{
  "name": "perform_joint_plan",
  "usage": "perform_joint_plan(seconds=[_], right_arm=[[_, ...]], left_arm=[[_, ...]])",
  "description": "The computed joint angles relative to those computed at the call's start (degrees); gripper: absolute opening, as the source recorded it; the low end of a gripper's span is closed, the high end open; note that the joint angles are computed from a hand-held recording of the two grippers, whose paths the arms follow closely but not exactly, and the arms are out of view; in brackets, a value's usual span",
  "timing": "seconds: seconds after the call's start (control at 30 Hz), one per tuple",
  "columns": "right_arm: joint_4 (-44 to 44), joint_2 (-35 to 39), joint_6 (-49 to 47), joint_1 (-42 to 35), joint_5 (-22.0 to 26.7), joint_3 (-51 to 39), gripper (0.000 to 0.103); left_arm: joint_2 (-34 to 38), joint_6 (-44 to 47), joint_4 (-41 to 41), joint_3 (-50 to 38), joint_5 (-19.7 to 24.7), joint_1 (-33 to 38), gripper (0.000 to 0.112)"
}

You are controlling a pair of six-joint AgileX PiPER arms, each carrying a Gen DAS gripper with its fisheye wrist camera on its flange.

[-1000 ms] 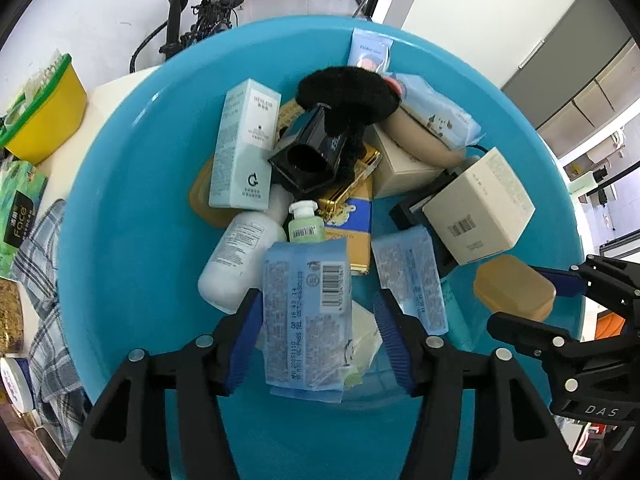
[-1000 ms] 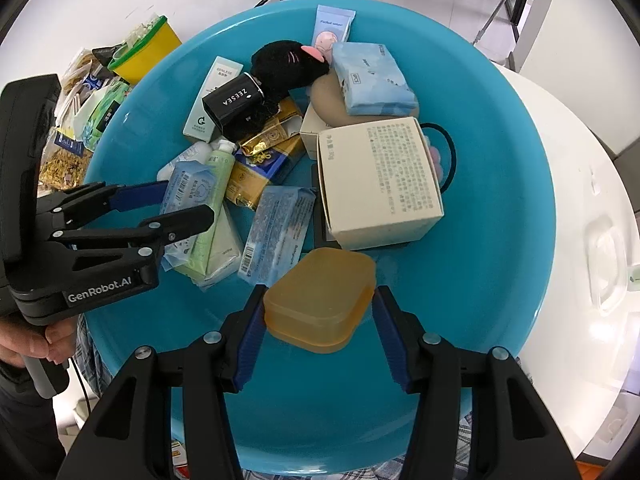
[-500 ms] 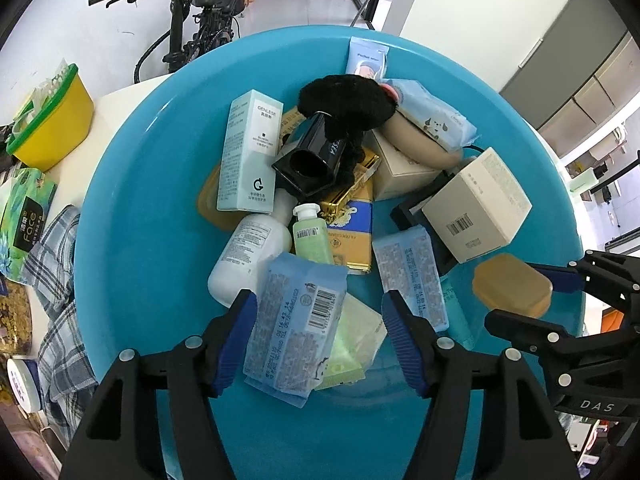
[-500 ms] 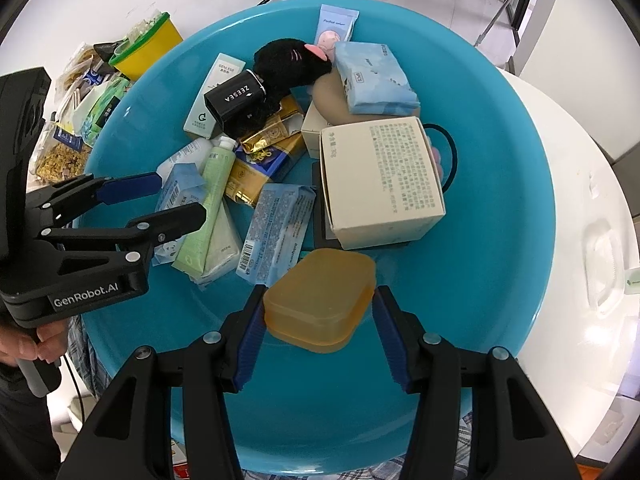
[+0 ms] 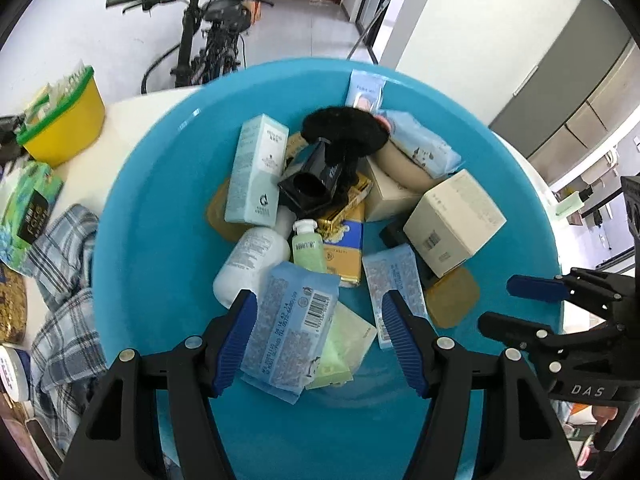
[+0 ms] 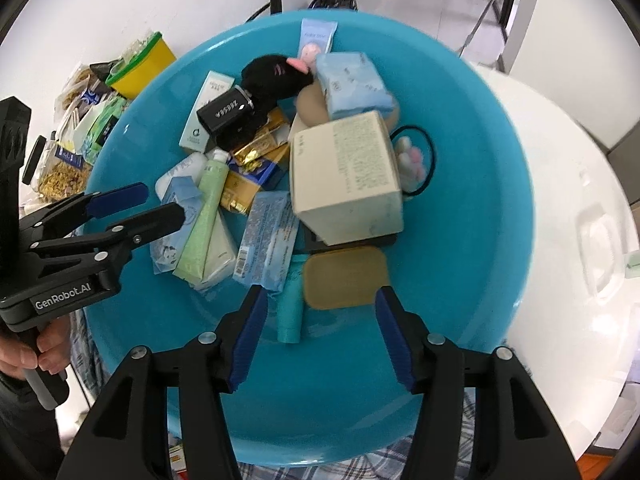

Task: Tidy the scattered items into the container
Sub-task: 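Open the left tool over the basin while the right tool releases the orange soap box, then raise both open tools away from the basin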

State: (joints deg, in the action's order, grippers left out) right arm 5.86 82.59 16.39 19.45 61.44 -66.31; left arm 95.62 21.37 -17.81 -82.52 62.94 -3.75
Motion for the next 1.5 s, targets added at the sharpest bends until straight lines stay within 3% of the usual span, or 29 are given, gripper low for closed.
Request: perform_joint_plan(seconds=[0.2,0.4,0.63,0.77,0.83,0.93,1.03,1.13,1.2,1.27,1.5], right_arm=[[-3.1,-5.1,3.6,1.0,-4.9,3.1,0.055],[-17.0,-10.7,16.2,7.7,-9.6,5.7,0.056],[-29.0,-15.3,26.9,12.2,-11.8,7.5,0.073],[-38.2,-18.2,35.0,15.7,-11.9,9.5,0.085],[-42.7,-19.7,39.0,17.6,-12.3,10.7,0.093],[-53.2,-21.2,48.4,22.3,-10.2,12.5,0.103],[-64.6,-22.2,57.4,28.5,-5.3,14.5,0.103],[-71.2,-22.5,61.4,33.0,-1.0,15.7,0.103],[-72.9,-22.5,62.3,34.7,1.1,15.7,0.103],[-72.7,-22.6,61.7,35.2,1.6,15.4,0.103],[-72.8,-23.5,62.6,36.5,2.9,15.8,0.103]], left_arm=[[-3.8,3.1,-2.1,3.9,-4.2,0.4,0.067],[-10.4,7.7,-3.1,10.1,-13.6,0.1,0.067],[-17.1,17.4,-12.6,15.8,-21.6,3.0,0.068],[-19.7,22.0,-18.1,18.2,-25.2,4.6,0.086],[-20.3,25.8,-22.4,18.8,-25.1,6.1,0.086],[-20.7,23.8,-20.1,19.1,-27.0,5.7,0.087],[-21.8,27.5,-23.3,20.6,-29.2,6.4,0.088],[-23.6,30.7,-26.5,22.5,-31.8,7.0,0.1],[-25.2,39.4,-35.5,24.5,-32.2,9.0,0.103],[-26.1,43.6,-39.5,25.2,-32.6,9.6,0.103],[-27.2,43.8,-40.5,24.8,-32.1,10.3,0.103]])
